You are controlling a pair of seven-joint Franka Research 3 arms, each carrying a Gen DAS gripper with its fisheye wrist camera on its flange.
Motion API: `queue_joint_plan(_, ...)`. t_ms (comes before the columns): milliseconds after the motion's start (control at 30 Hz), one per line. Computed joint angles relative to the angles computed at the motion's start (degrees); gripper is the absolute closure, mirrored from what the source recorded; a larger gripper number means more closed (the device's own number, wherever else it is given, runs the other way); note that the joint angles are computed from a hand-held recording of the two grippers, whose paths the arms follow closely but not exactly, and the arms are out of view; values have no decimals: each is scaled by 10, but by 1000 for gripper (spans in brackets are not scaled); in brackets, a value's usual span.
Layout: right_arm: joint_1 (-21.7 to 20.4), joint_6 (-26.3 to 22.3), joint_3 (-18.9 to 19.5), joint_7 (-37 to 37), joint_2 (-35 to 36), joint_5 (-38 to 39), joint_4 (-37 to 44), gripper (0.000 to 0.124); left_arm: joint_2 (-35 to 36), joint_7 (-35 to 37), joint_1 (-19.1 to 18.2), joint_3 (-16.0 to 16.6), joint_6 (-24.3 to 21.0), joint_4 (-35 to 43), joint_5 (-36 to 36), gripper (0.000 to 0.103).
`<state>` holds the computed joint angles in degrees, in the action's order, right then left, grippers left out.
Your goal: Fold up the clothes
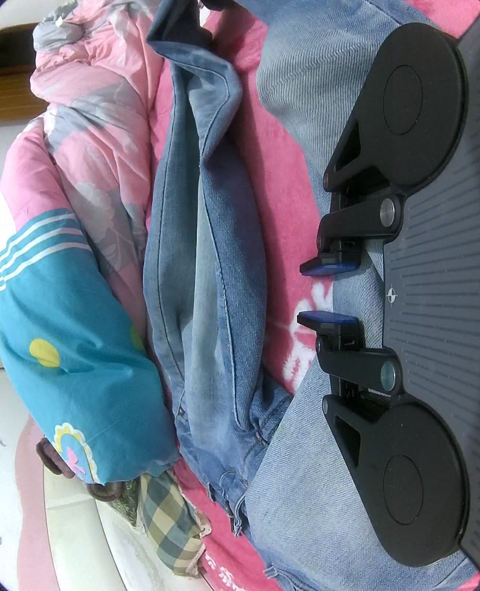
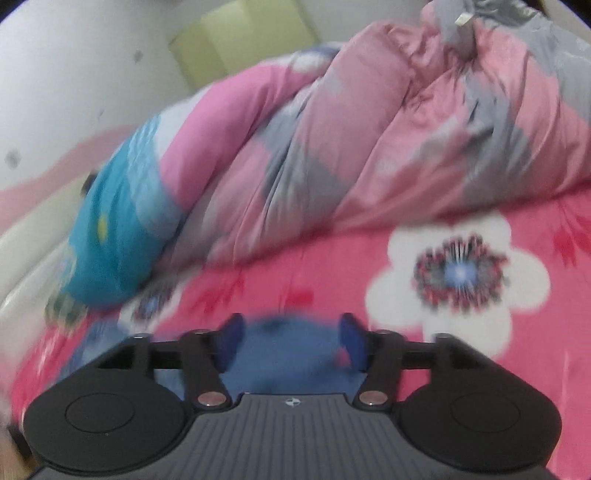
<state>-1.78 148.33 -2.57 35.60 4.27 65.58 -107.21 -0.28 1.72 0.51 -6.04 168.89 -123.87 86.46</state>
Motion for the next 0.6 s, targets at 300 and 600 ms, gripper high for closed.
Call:
queue_joint_plan(300,33,98,3,-193,-26,6,-107,21,0,-6,-1,0,0,0,4,82)
queue_joint_plan(600,-19,-21,2,-122,-20,93,-99,116,-1,-28,3,3,13,-1,17,82)
